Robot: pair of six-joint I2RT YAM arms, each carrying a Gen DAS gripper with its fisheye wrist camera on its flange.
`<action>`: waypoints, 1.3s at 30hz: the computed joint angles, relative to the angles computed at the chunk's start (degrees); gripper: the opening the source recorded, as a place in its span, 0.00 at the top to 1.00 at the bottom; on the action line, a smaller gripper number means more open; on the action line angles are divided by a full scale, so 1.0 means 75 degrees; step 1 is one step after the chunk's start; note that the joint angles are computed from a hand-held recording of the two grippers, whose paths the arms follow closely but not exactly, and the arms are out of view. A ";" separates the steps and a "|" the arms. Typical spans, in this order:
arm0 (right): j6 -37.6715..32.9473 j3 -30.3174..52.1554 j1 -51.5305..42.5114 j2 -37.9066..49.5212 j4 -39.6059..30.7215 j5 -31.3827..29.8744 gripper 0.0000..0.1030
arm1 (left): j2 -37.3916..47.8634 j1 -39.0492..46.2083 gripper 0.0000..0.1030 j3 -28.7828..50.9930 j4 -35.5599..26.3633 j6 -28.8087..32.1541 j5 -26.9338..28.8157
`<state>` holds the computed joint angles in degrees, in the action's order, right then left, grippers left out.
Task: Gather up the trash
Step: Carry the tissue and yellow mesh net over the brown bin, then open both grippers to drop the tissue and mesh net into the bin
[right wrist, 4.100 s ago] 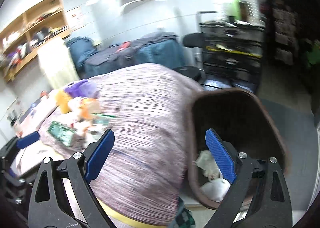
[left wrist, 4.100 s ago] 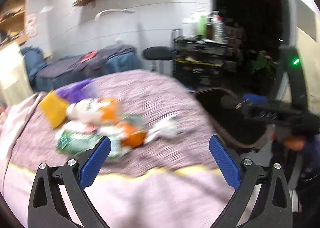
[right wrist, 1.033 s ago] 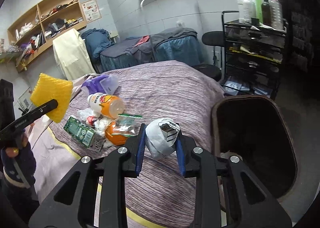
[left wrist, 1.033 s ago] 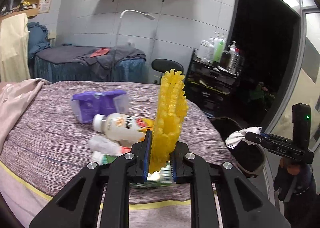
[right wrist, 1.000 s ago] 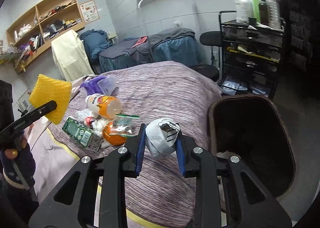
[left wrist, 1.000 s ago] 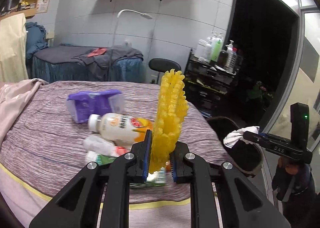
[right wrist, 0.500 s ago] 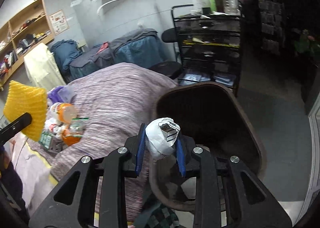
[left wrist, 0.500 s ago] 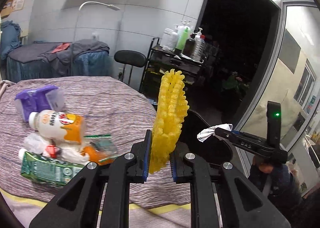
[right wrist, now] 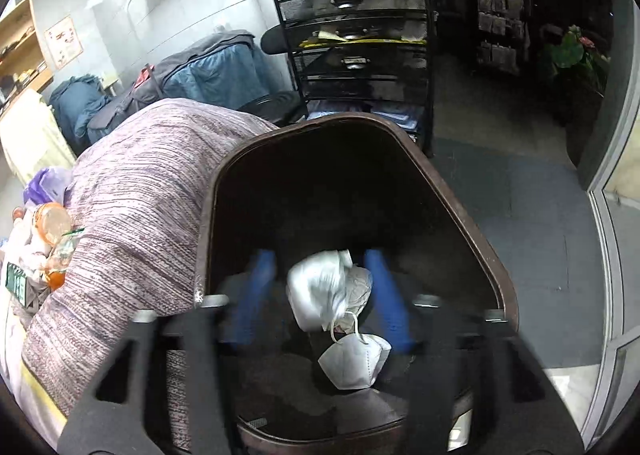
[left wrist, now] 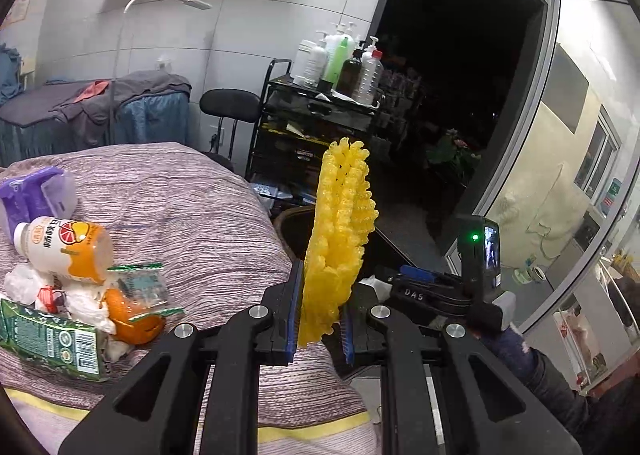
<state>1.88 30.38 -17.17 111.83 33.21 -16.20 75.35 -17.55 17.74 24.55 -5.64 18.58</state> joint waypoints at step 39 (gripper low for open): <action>0.0390 -0.0847 -0.3320 -0.0885 0.0491 -0.0368 0.14 | 0.4403 -0.2807 0.35 0.4106 -0.1487 -0.0089 -0.1841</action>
<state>4.81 24.03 -42.07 105.19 36.89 -18.96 108.38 -38.60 48.53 13.39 -6.31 4.77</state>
